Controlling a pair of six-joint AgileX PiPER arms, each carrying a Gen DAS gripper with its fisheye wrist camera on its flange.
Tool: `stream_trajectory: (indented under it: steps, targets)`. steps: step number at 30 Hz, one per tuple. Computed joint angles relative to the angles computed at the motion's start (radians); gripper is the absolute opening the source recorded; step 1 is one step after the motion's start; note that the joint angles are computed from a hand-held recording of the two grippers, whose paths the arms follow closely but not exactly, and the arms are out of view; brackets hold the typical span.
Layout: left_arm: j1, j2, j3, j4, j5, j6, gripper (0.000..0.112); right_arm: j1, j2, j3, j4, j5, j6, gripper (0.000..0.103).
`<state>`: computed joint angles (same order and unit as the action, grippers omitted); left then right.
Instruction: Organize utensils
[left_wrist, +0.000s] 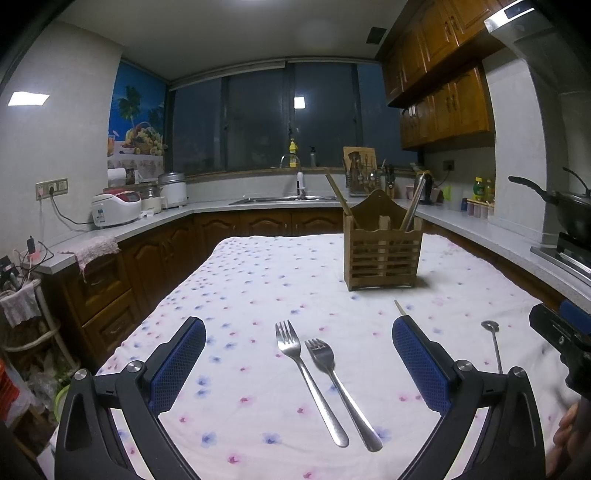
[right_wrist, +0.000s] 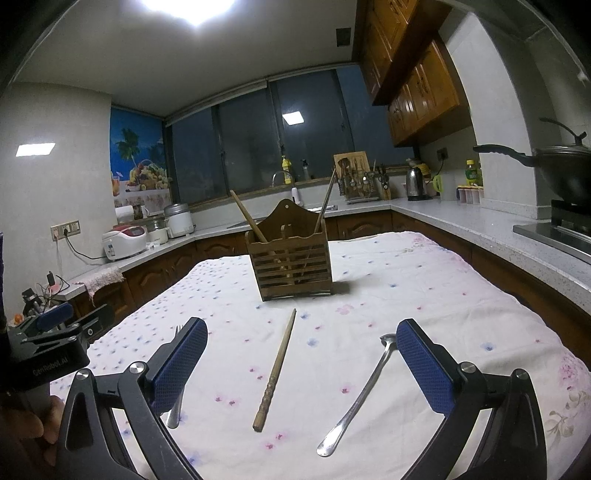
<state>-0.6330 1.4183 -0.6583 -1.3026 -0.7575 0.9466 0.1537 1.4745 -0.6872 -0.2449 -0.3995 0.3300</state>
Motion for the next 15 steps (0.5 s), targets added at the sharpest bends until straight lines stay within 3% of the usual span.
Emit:
stream_trajectory:
  steps: [15]
  targets:
    - [-0.009,0.008,-0.005,-0.004,-0.005,0.000,0.102,0.002,0.000,0.001,0.004,-0.001,-0.001,0.103]
